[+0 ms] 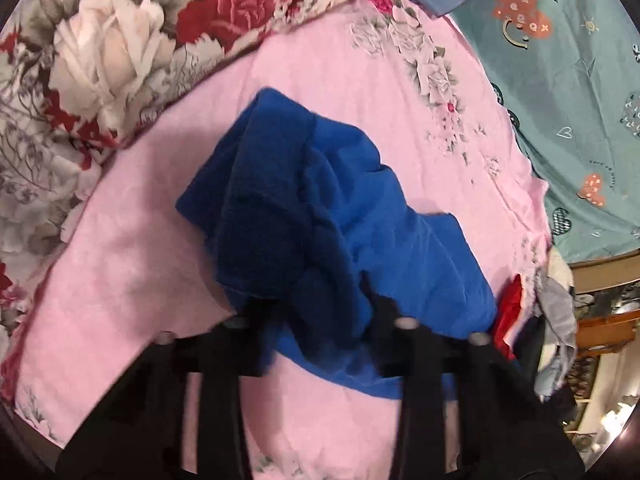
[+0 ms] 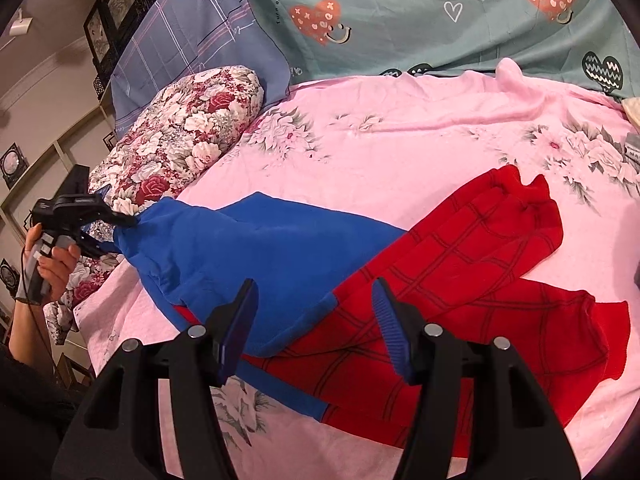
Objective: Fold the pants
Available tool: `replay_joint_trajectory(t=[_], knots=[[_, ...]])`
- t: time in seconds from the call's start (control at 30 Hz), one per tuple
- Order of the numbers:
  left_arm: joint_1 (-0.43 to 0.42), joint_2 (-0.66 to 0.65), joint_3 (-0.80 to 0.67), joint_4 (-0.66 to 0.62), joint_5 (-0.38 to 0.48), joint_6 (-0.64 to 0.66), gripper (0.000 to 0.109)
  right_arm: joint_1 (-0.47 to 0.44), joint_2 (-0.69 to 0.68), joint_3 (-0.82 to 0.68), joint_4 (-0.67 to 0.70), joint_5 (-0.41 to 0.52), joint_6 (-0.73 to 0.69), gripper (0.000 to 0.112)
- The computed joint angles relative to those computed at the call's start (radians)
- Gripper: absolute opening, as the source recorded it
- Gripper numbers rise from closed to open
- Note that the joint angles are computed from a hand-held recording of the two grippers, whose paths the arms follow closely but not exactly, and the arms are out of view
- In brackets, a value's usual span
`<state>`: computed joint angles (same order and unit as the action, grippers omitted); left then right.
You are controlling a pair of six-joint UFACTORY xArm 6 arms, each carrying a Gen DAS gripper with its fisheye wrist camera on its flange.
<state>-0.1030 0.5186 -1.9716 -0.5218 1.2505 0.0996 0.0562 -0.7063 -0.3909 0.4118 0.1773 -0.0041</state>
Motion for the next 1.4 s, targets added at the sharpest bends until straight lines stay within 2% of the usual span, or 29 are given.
replay_joint_trajectory(t=[0.03,0.1,0.13,0.17,0.23,0.27,0.3,0.33,0.37,0.4,0.47,0.5,0.53,0.57,0.7,0.8,0.83,0.9,0.93,0.97,1.03,1.1,1.17,1.2,1.27,1.33,1.4], knots=[[-0.017,-0.034,0.045,0.040,-0.060,0.023,0.024,-0.003,-0.005,0.002,-0.003,0.001,0.002,0.060],[-0.068,-0.150,0.193,0.167,-0.252,0.093,0.023,-0.008,-0.014,0.007,-0.012,0.001,0.015,0.060],[-0.080,-0.186,0.243,0.206,-0.321,0.117,0.023,-0.012,-0.018,0.010,-0.027,0.000,0.030,0.060],[-0.094,-0.219,0.289,0.260,-0.393,0.127,0.029,-0.016,-0.022,0.012,-0.045,0.002,0.048,0.060],[-0.120,-0.246,0.353,0.460,-0.525,0.044,0.054,-0.033,-0.024,0.010,-0.104,0.013,0.105,0.060],[-0.120,-0.234,0.366,0.564,-0.566,-0.007,0.075,-0.047,-0.023,0.005,-0.152,0.026,0.147,0.060],[-0.123,-0.218,0.365,0.651,-0.567,-0.067,0.077,-0.070,-0.017,-0.005,-0.241,0.050,0.229,0.060],[-0.124,-0.203,0.363,0.696,-0.556,-0.094,0.077,-0.096,-0.007,-0.020,-0.342,0.077,0.329,0.066],[-0.124,-0.189,0.361,0.699,-0.536,-0.084,0.077,-0.114,0.001,-0.034,-0.426,0.096,0.417,0.074],[-0.121,-0.169,0.347,0.660,-0.497,-0.048,0.077,-0.140,0.018,-0.057,-0.522,0.123,0.509,0.076],[-0.109,-0.166,0.350,0.609,-0.483,-0.024,0.078,-0.170,0.067,-0.117,-0.607,0.177,0.585,0.076],[-0.104,-0.173,0.356,0.598,-0.491,-0.029,0.082,-0.182,0.100,-0.148,-0.604,0.195,0.582,0.078],[-0.100,-0.181,0.364,0.599,-0.502,-0.036,0.083,-0.196,0.155,-0.201,-0.592,0.228,0.572,0.086],[-0.097,-0.195,0.376,0.603,-0.522,-0.044,0.086,-0.208,0.219,-0.261,-0.604,0.273,0.591,0.088],[-0.083,-0.247,0.418,0.583,-0.558,-0.023,0.087,-0.242,0.437,-0.446,-0.537,0.345,0.584,0.088],[-0.074,-0.278,0.446,0.542,-0.599,0.000,0.094,-0.245,0.556,-0.568,-0.619,0.473,0.667,0.088],[-0.073,-0.288,0.470,0.520,-0.616,0.026,0.094,-0.246,0.583,-0.593,-0.674,0.510,0.722,0.085],[-0.079,-0.264,0.444,0.525,-0.583,0.038,0.094,-0.262,0.582,-0.578,-0.659,0.490,0.717,0.053],[-0.081,-0.246,0.423,0.520,-0.555,0.043,0.094,-0.283,0.566,-0.548,-0.589,0.460,0.691,0.023],[-0.079,-0.235,0.414,0.504,-0.537,0.055,0.094,-0.305,0.535,-0.510,-0.500,0.423,0.643,0.003],[-0.076,-0.195,0.370,0.471,-0.482,0.067,0.094,-0.336,0.412,-0.396,-0.364,0.302,0.558,0.003],[-0.075,-0.172,0.353,0.454,-0.471,0.066,0.094,-0.345,0.210,-0.253,-0.158,0.193,0.416,0.003],[-0.074,-0.155,0.339,0.442,-0.466,0.078,0.094,-0.350,0.001,-0.142,0.021,0.172,0.328,0.003],[-0.074,-0.154,0.343,0.442,-0.469,0.082,0.096,-0.354,-0.104,-0.086,0.055,0.185,0.295,0.003],[-0.078,-0.143,0.331,0.452,-0.466,0.078,0.096,-0.390,-0.307,0.018,0.043,0.262,0.354,0.003],[-0.084,-0.132,0.314,0.475,-0.451,0.061,0.096,-0.450,-0.410,0.091,-0.016,0.372,0.408,0.004],[-0.085,-0.132,0.308,0.488,-0.445,0.059,0.096,-0.500,-0.411,0.140,-0.097,0.509,0.446,0.010]])
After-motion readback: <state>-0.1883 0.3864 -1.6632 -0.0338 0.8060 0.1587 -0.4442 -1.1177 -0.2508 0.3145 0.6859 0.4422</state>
